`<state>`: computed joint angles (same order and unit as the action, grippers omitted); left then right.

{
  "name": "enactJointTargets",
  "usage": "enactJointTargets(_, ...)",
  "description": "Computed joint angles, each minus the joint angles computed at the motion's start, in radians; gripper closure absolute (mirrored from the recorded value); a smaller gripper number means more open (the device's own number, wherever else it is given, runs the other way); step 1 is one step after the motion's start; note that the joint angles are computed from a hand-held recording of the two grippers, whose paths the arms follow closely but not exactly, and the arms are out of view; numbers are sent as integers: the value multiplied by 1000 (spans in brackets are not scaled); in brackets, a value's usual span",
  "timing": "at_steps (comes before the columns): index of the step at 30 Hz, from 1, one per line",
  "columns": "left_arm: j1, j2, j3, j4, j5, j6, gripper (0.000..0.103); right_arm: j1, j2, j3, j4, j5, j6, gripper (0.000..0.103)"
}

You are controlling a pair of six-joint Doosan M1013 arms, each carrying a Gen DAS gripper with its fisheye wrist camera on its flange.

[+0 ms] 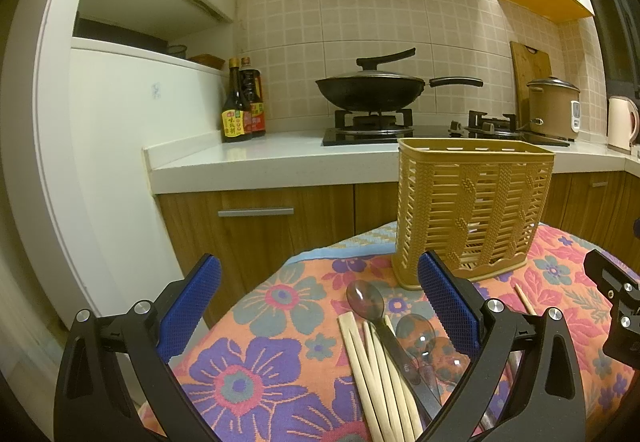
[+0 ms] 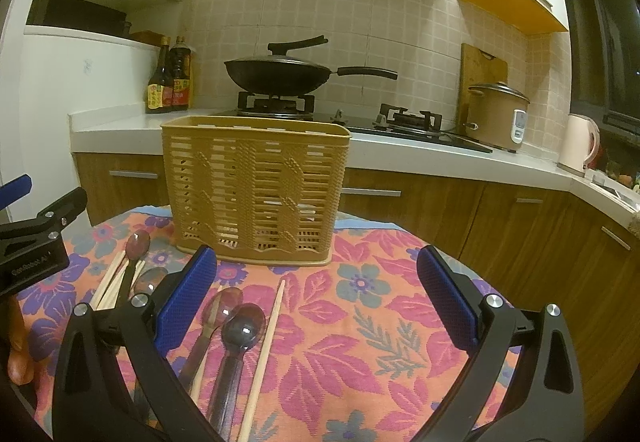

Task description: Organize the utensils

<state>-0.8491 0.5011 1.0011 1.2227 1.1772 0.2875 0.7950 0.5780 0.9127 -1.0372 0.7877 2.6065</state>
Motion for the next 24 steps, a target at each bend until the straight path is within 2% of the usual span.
enactJointTargets(4,0,0,0,0,-1,-2,8,2,7,-13,2,17,-12,8)
enactJointTargets(7,7,-8,5,-27,-20,-6,8,1,22,-41,19,60,-31,8)
enactJointTargets(10,42,-31,1,-188,-58,17,8,-12,33,-75,112,87,-83,8)
enactJointTargets(11,60,-49,15,-260,-101,19,8,-24,37,-93,189,98,-125,8)
enactJointTargets(13,114,-82,34,-506,-204,113,12,-42,44,-122,319,119,-205,11)
enactJointTargets(14,130,-80,22,-587,-199,167,14,-54,54,-151,419,147,-277,17)
enactJointTargets(16,148,-63,-16,-698,-145,266,30,-67,76,-205,546,215,-380,24)
enactJointTargets(18,159,-41,-55,-771,-93,332,31,-74,92,-241,635,267,-452,30)
enactJointTargets(21,187,-23,-84,-886,-103,378,36,-80,117,-292,740,348,-526,43)
enactJointTargets(24,202,32,-170,-963,-27,437,43,-87,151,-359,807,447,-562,56)
